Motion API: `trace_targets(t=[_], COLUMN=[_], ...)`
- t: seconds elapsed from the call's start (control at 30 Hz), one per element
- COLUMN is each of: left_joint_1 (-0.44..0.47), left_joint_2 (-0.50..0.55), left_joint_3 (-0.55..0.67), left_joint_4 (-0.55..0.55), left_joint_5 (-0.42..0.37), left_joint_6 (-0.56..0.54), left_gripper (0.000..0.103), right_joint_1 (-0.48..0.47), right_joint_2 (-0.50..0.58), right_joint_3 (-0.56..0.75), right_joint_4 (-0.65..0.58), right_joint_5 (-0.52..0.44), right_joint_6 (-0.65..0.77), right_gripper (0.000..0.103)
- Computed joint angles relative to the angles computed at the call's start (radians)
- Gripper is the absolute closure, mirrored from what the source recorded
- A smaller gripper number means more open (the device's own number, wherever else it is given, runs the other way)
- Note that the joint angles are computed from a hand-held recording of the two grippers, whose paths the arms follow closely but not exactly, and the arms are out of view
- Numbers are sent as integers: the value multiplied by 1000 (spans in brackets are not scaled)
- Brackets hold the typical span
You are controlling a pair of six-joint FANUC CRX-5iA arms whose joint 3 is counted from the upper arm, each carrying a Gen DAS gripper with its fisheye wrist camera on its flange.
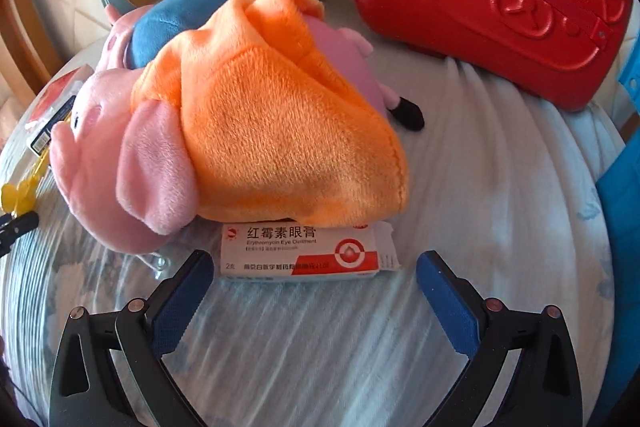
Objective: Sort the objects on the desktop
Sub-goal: 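Grasp the yellow duck clip with the left gripper while the right grasps the ointment box, then lift the duck clip with the left gripper while the right lifts the ointment box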
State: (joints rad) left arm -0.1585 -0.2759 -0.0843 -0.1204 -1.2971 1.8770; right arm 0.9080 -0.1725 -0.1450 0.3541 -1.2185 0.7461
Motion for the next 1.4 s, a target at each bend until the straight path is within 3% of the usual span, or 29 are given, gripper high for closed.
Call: trace_targets(t=[0.13,0.17,0.2,0.27,0.47,0.57,0.9,0.97,1.07,1.1,1.4], left_joint_1=[10,17,21,20,-3,2,0,-22,-30,-27,-39], left_joint_2=[-6,-12,-15,-18,-44,-61,-89,-68,-50,-44,80], left_joint_3=[-9,-15,-19,-19,2,18,36,64,76,72,74], left_joint_4=[20,28,35,38,17,27,91,55,30,35,1], left_joint_5=[3,7,9,6,-14,-35,-98,-116,-101,-87,-64], left_joint_6=[-14,-19,-25,-27,-7,-8,-51,-57,-67,-73,-66], left_gripper=[53,53,54,54,59,93,94,82,44,41,39], right_joint_1=[-1,-1,8,19,38,65,181,189,207,204,179], right_joint_2=[-8,-10,-9,-8,-32,-63,-144,-134,-133,-120,-31], right_joint_3=[-16,-18,-22,-20,-5,-6,14,27,17,27,75], right_joint_4=[11,9,31,50,26,42,102,92,85,79,23], right_joint_5=[22,28,21,7,-33,-60,-159,-154,-139,-131,-68], right_joint_6=[-14,-11,-17,-15,-19,-46,-109,-106,-111,-100,-24], right_gripper=[0,6,19,28,29,29,29,29,29,29,29])
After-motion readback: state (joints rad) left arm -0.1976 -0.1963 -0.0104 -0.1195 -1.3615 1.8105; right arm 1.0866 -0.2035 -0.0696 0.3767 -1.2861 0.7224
